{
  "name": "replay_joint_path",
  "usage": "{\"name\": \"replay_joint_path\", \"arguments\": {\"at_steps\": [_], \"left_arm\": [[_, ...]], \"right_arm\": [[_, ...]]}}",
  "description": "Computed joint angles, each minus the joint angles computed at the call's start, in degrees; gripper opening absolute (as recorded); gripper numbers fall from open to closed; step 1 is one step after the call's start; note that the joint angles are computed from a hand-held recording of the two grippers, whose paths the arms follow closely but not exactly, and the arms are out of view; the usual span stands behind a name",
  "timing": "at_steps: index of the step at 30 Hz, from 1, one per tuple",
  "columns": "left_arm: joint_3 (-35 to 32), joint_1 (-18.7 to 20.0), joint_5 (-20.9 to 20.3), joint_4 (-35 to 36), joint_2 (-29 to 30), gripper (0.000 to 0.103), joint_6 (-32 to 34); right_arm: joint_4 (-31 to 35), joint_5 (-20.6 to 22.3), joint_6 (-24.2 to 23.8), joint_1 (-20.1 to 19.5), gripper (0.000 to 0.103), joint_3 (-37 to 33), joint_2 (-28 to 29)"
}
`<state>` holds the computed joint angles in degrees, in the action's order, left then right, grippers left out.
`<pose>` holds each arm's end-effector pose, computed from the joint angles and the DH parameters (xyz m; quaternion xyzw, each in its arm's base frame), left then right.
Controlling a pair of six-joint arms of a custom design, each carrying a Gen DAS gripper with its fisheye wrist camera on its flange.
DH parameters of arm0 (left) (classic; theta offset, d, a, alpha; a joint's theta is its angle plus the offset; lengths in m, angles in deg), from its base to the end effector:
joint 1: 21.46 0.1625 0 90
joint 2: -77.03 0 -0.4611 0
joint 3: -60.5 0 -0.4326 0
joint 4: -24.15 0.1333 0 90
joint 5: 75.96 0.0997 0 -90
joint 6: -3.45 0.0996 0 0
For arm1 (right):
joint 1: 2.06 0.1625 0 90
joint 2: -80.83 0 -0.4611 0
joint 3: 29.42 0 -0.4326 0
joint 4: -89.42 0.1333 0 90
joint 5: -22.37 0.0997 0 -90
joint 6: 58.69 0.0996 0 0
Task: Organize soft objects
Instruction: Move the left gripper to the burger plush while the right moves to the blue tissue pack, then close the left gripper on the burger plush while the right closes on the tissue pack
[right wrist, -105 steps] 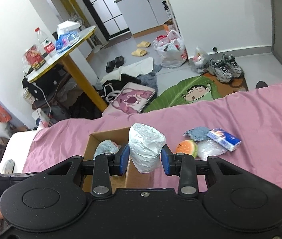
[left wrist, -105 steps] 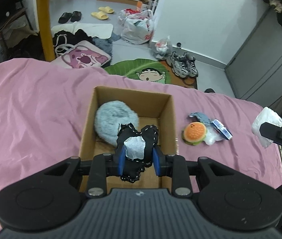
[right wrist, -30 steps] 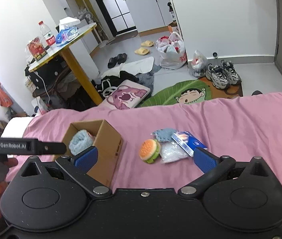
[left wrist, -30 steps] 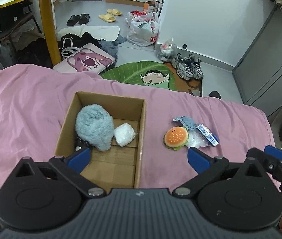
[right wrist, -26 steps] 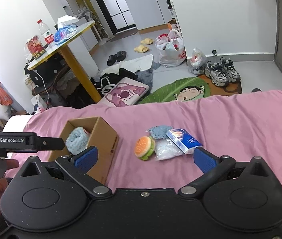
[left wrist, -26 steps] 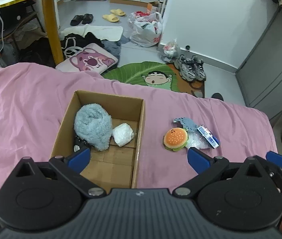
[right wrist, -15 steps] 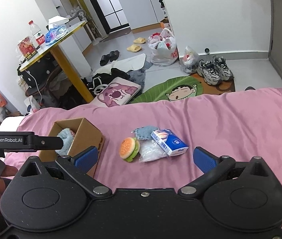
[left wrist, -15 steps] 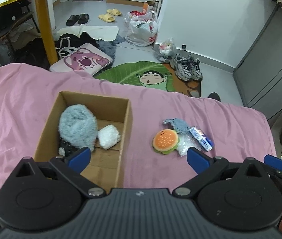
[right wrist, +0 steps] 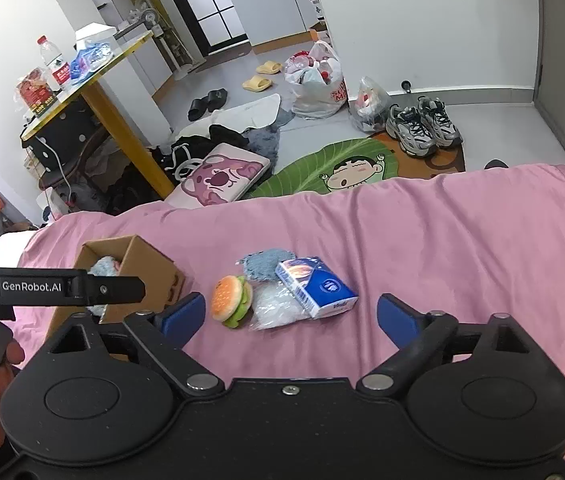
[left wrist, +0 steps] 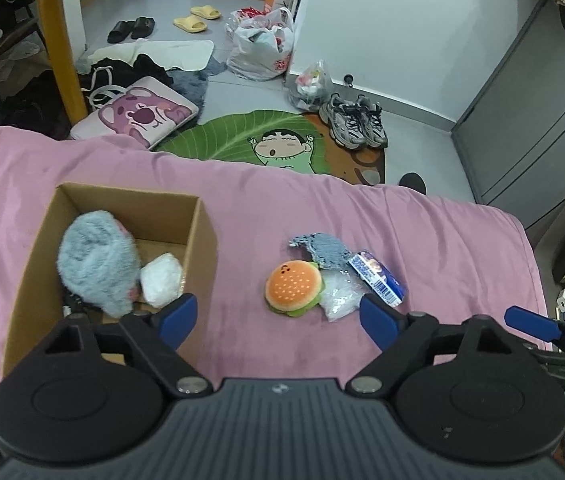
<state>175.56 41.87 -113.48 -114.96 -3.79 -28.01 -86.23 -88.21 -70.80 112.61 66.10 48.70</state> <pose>-0.0541 -0.5806 0.3412 -0.0943 0.8862 -0.3144 0.3268 0.3864 -0.6058 -0.0276 0.2718 -0.9270 0.2080 0.1534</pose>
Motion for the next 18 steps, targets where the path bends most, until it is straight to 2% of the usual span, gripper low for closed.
{"name": "replay_joint_path", "arguments": {"at_steps": [3, 11, 18], "left_arm": [[-1.0, 0.8, -1.1, -0.4, 1.5, 0.081, 0.0], [-3.6, 3.4, -4.5, -2.1, 5.4, 0.06, 1.3], [-5.5, 4.8, -5.0, -0.9, 8.3, 0.052, 0.2]], "right_arm": [[0.9, 0.0, 0.3, -0.6, 0.085, -1.1, 0.6], [3.0, 1.9, 1.3, -2.1, 0.08, -3.4, 2.1], [6.5, 2.8, 2.2, -3.3, 0.075, -6.0, 3.5]]}}
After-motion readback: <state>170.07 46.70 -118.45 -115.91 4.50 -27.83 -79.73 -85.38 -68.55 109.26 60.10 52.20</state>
